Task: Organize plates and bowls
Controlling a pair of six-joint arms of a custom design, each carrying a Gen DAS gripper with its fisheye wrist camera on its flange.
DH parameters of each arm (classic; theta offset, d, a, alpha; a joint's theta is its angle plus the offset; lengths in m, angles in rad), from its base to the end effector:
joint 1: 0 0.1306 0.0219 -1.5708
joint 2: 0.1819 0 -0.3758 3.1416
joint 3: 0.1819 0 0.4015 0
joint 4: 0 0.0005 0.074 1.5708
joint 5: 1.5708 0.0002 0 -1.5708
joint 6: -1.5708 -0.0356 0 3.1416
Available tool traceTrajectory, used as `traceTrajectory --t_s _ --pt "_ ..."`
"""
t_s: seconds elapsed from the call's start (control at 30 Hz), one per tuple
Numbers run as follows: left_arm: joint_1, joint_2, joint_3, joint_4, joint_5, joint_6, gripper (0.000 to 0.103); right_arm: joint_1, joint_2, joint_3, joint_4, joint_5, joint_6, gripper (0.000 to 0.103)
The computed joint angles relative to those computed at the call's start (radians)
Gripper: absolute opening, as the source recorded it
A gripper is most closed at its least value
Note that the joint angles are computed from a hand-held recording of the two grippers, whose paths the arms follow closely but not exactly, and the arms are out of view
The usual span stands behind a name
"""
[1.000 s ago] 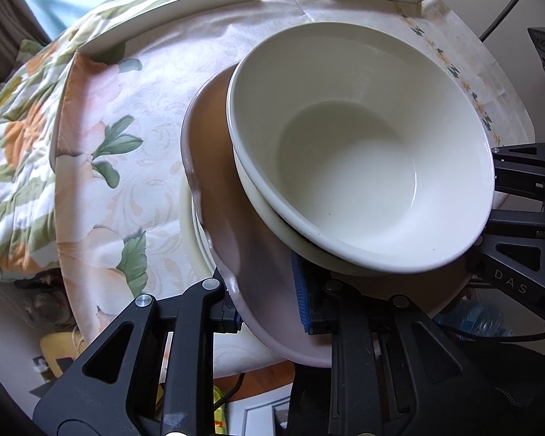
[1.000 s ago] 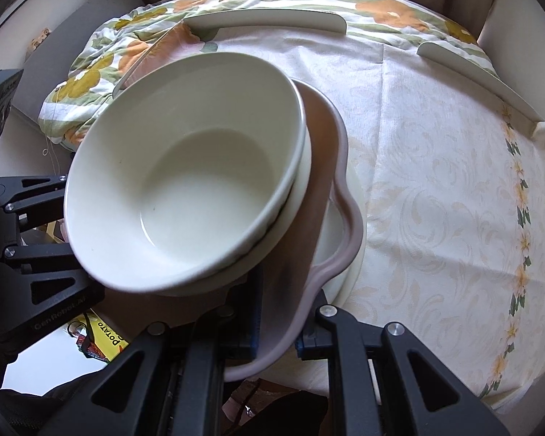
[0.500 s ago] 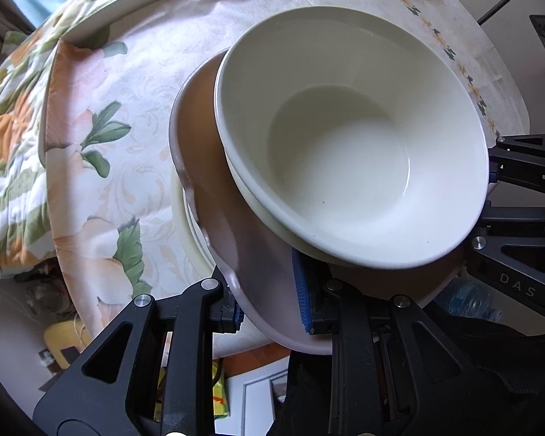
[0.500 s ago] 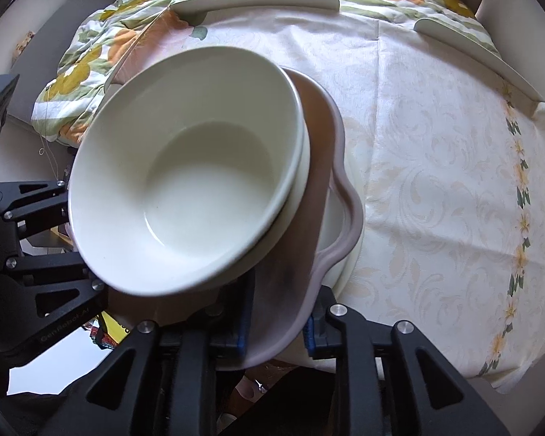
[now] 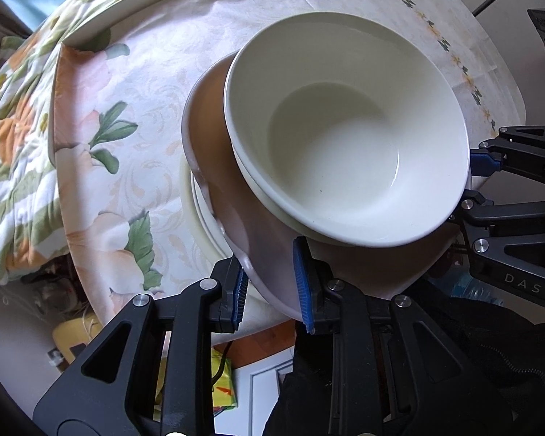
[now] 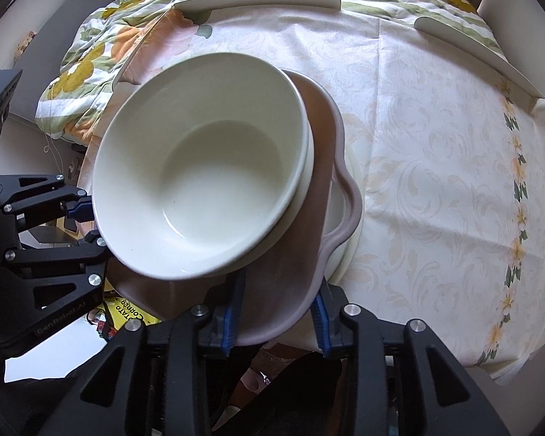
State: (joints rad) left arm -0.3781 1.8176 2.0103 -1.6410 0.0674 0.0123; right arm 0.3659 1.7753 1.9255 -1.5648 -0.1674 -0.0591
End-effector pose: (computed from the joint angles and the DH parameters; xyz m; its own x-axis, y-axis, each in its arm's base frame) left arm 0.5430 -0.2188 0.4406 -0.9270 0.3550 -0.1214 0.3646 0.9286 -0.0684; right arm 0.5371 0.2116 0.4310 -0.9431 -0.2990 -0.1456 -0.3218 0.9308 0.1735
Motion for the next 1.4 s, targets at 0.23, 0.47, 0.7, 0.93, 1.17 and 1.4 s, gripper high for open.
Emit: traceTrajectory --t_s 0.23,0.47,0.7,0.93,1.17,1.4 --pt "0.004 -0.005 0.016 -0.032 0.007 -0.018 0.021 0.003 -0.011 0.012 -0.026 0.009 -0.023 0.032" --pt "0.003 -0.034 0.002 -0.023 -0.008 0.002 0.021 -0.003 -0.057 -0.017 0.002 -0.004 -0.063 0.054" --pt "-0.022 -0.079 -0.024 -0.009 -0.044 0.081 0.032 -0.012 -0.116 -0.068 0.033 -0.019 -0.052 0.054" --pt "-0.074 -0.177 -0.104 0.062 -0.081 0.219 0.095 -0.040 -0.230 -0.177 0.084 -0.031 -0.026 0.054" --pt "-0.178 -0.309 -0.165 0.126 -0.195 0.429 0.095 -0.082 -0.375 -0.252 0.129 -0.014 0.013 0.054" --pt "-0.294 -0.405 -0.075 0.223 -0.487 0.507 0.100 -0.106 -0.532 -0.232 0.236 0.074 -0.045 0.089"
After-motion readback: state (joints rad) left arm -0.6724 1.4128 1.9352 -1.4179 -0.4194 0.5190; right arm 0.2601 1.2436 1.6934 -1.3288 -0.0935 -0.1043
